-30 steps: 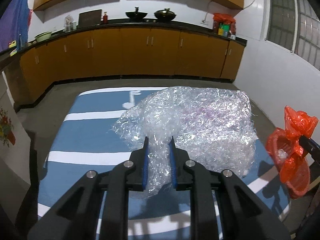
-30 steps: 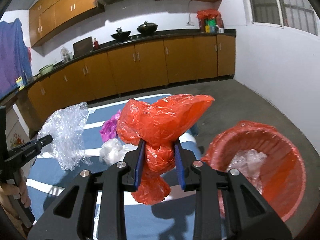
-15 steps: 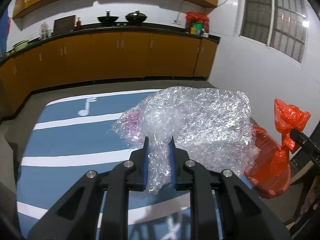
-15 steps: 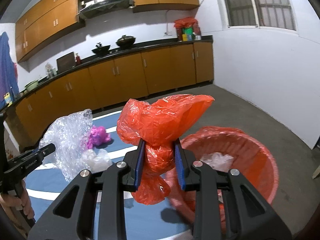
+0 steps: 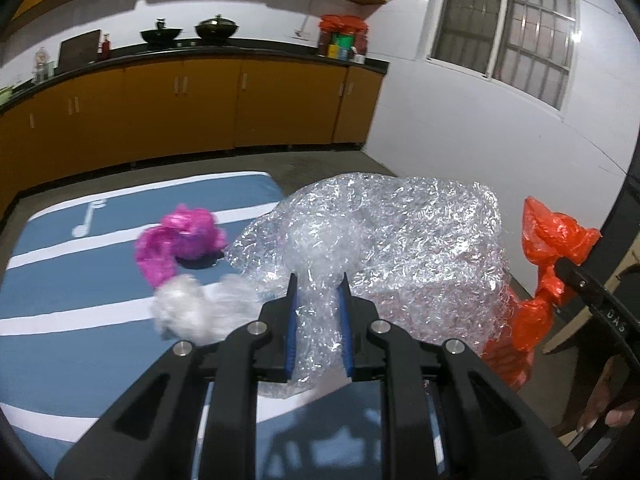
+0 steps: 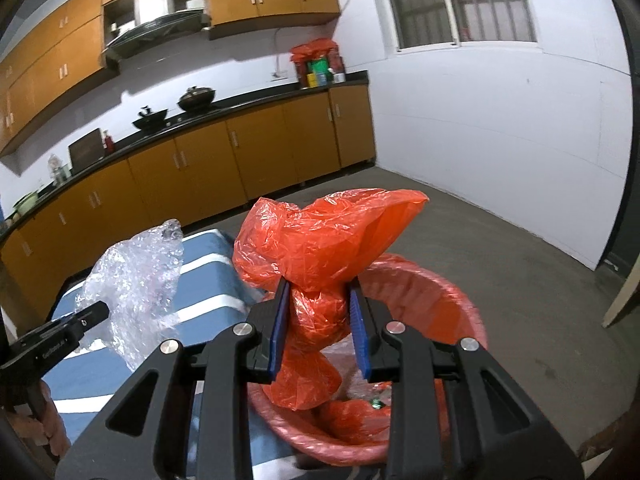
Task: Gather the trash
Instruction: 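Carry red bag and bubble wrap over the wastebasket and open both grippers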
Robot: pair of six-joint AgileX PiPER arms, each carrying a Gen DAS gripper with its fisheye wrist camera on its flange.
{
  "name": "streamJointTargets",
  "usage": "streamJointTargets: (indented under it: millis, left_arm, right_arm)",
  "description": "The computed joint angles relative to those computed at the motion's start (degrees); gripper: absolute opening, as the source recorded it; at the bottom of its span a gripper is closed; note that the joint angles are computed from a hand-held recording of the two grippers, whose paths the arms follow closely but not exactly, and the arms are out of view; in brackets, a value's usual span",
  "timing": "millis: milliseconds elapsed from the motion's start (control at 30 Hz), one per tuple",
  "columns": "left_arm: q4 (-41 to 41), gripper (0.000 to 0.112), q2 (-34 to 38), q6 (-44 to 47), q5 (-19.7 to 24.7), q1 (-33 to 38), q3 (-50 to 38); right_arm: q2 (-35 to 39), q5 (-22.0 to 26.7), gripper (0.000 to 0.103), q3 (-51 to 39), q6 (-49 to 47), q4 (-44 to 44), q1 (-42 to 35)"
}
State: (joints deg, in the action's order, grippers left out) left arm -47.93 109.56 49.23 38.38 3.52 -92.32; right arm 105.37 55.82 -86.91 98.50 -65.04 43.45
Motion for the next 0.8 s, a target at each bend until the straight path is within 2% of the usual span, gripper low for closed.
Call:
streamJointTargets:
  millis: [267,567,800]
  left_arm:
    - [0.69,0.018,0.99,-1.94,-1.33,-6.36,0.32]
    - [3.01,0.018,3.79,-5.85,-1.58,-10.31,-2.11]
    - [4.7,0.02,6.66,-7.71,-0.12,-12.09,-5.64]
  right_arm:
    - [-2.41,0.92,0.029,3.49,2.25,-0.63,-1.57]
    - [-3.56,1.07,0.029,5.89,3.84,-0.8,-3.19]
    - [-3.88,0.63,0.029,6.32,4.5,-1.5,-4.4]
